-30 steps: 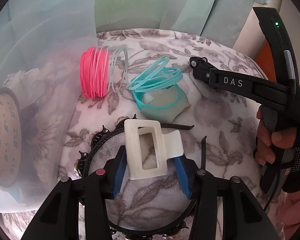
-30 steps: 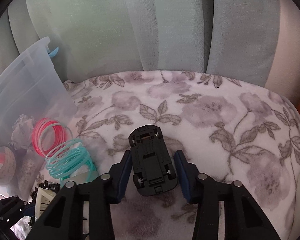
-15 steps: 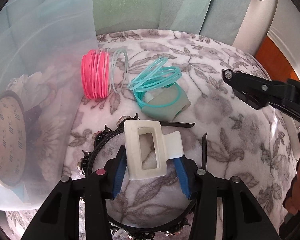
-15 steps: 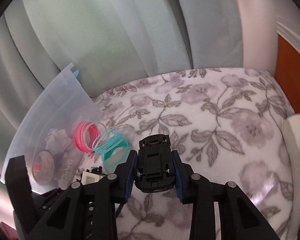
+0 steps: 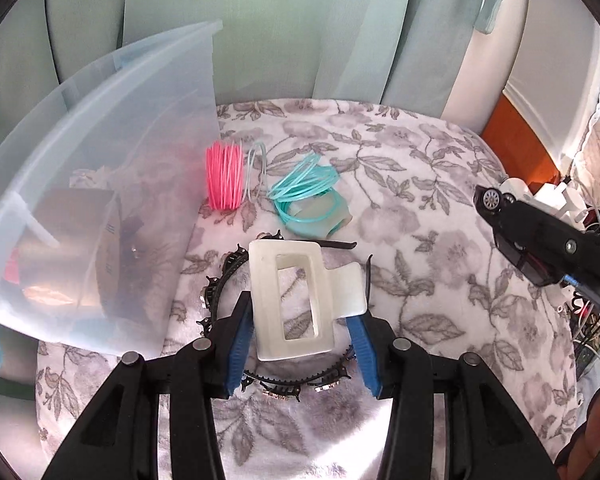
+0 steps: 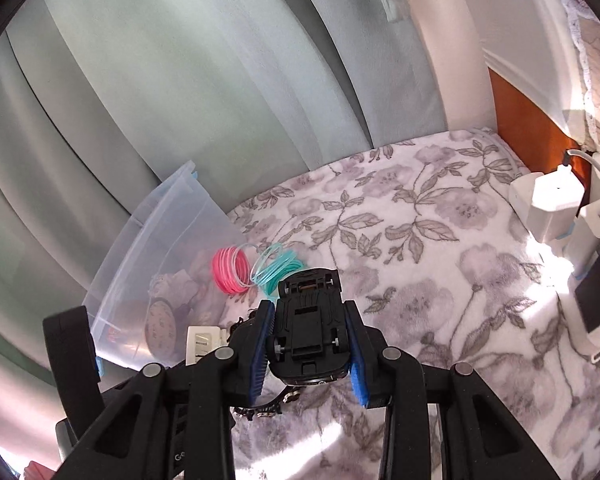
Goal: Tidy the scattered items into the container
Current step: 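Carry claw clip and toy car over the clear box and release both inside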
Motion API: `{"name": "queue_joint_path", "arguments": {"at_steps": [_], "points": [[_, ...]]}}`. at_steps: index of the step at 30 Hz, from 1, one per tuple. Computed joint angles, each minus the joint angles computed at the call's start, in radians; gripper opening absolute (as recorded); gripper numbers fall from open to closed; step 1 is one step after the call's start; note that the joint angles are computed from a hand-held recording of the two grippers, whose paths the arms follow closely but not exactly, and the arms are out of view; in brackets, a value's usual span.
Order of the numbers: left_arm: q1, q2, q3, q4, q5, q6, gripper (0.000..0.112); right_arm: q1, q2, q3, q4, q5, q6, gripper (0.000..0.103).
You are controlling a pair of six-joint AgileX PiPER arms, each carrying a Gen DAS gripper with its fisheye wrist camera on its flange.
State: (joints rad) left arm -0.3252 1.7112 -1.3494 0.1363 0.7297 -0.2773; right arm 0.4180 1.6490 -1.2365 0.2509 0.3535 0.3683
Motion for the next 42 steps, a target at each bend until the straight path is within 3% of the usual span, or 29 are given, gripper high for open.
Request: {"name": "queue_joint_path", "arguments": {"at_steps": [4, 10, 20, 23, 33, 42], "points": [[-0.012, -0.050, 0.003, -0.006, 0.026, 0.026, 0.048, 0.038, -0.064, 0.052, -0.100, -0.007, 0.118, 0.036], [-0.034, -0.092, -0.016, 0.009, 0.082, 0.013, 0.048, 0.050, -0.118, 0.056, -0.123, 0.015, 0.154, 0.036], [-0.050, -0.203, -0.037, -0.024, 0.106, 0.046, 0.048, 0.101, -0.225, 0.035, -0.362, 0.059, 0.374, 0.036], [-0.041, -0.228, -0.047, -0.049, 0.115, 0.048, 0.048, 0.115, -0.245, 0.022, -0.373, 0.068, 0.389, 0.036], [-0.040, -0.316, -0.080, -0.049, 0.114, 0.046, 0.048, 0.230, -0.298, -0.051, -0.647, 0.137, 0.612, 0.036], [-0.007, -0.380, -0.131, -0.076, 0.113, 0.090, 0.048, 0.291, -0.336, -0.102, -0.771, 0.143, 0.687, 0.036]]}}
